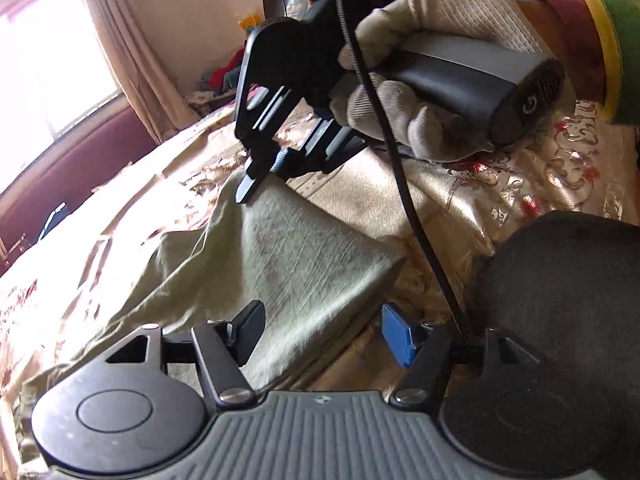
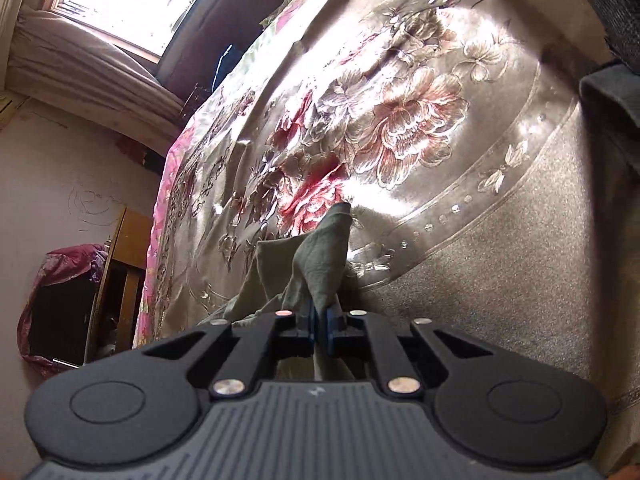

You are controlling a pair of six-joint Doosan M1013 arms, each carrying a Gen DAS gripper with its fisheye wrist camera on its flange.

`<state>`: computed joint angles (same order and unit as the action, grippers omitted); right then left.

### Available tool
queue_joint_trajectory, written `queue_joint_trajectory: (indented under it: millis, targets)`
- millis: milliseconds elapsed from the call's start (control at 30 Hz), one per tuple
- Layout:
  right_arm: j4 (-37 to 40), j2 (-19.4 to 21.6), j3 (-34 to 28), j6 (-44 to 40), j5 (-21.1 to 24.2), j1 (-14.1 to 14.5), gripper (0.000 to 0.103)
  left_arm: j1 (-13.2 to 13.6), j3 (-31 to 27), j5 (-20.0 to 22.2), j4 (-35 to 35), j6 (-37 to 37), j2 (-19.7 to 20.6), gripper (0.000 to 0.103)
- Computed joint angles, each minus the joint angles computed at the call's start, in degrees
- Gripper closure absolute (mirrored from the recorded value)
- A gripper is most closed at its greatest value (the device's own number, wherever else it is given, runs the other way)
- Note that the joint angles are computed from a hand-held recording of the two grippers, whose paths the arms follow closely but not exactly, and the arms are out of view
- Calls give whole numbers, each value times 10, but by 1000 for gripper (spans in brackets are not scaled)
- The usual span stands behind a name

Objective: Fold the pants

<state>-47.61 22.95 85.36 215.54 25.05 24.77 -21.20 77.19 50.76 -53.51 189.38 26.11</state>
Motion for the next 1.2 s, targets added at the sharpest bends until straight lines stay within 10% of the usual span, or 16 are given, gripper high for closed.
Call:
queue_joint_trajectory:
  millis: [167,300,600,767,1000,1200]
  targets:
    - [29,5,-16,-44,10,-1,96,-19,60,-70,-91,170,-23,17]
    - [73,10,-20,-89,25,-4,96,-41,43,-113,-30,85,-11,18]
    - [152,21,-15,-204,22,-24,78,-39,-27,-10,73,-114,21,56]
    - [47,14,9,-52,-3,-24,97,-22,-113,91,77,-273,62,75]
    - [56,16,-48,-120,53,-6,97,24,-199,182,-15,-397,102,77]
    - [159,81,-197,-313,105,-3,97,70,-231,166,-85,-453,120,77]
